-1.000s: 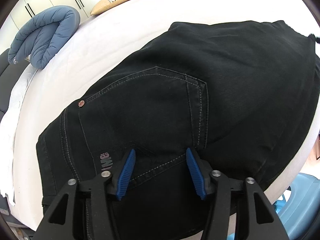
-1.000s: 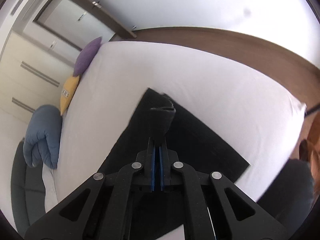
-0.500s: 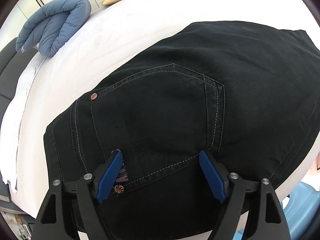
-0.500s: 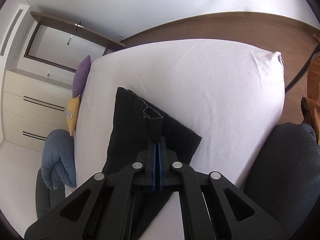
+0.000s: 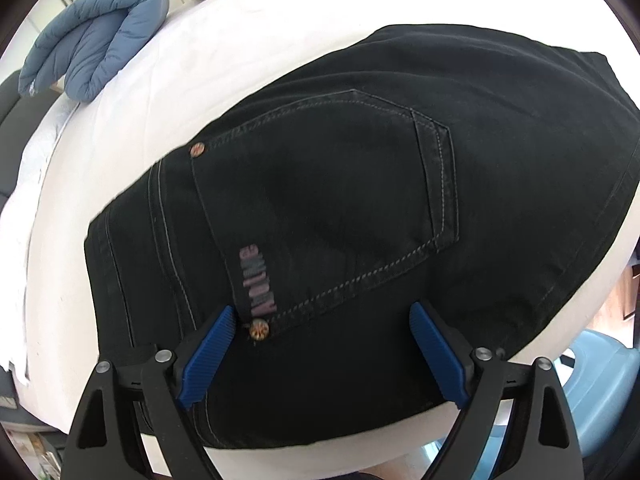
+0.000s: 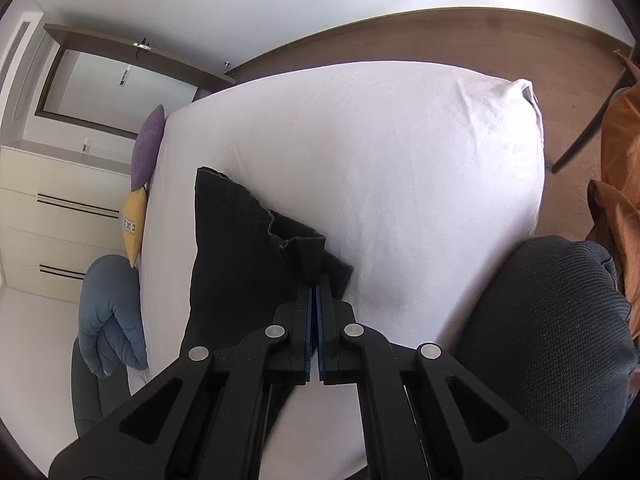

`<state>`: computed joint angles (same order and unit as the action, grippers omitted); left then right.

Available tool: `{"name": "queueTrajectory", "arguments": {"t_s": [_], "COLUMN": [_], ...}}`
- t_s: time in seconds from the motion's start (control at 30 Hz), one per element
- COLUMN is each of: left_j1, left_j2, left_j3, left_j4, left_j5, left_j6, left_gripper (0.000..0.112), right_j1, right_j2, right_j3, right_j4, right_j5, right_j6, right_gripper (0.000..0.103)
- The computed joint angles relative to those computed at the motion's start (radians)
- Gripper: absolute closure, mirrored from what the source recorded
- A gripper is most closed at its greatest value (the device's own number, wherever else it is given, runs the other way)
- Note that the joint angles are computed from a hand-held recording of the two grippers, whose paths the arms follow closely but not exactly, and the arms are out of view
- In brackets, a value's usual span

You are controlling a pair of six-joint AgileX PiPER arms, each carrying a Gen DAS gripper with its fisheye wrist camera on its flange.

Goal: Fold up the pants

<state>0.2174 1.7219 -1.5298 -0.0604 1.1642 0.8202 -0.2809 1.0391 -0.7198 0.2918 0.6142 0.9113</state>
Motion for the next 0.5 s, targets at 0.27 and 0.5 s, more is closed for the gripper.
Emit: {"name": "queueTrajectory", "arguments": {"t_s": [0.27, 0.5], "left_j1": [0.034, 0.072], "left_j2": [-0.081, -0.088], "left_j3": [0.108, 0.118], "left_j4": [-0.023, -0.060], "left_j5": [-0.046, -0.041], "left_j6": [0.040, 0.069], "left_gripper": [0.020, 0.020], "right_j1": [-0.048, 0.177], "right_j2": [-0.021, -0.014], "right_j3": [0.004, -0.319], "right_j4": [0.063, -0.410], "right_j5": [0.058, 0.401], "right_j6": [-0.109, 0.145], "right_gripper": [0.097, 0.091]}}
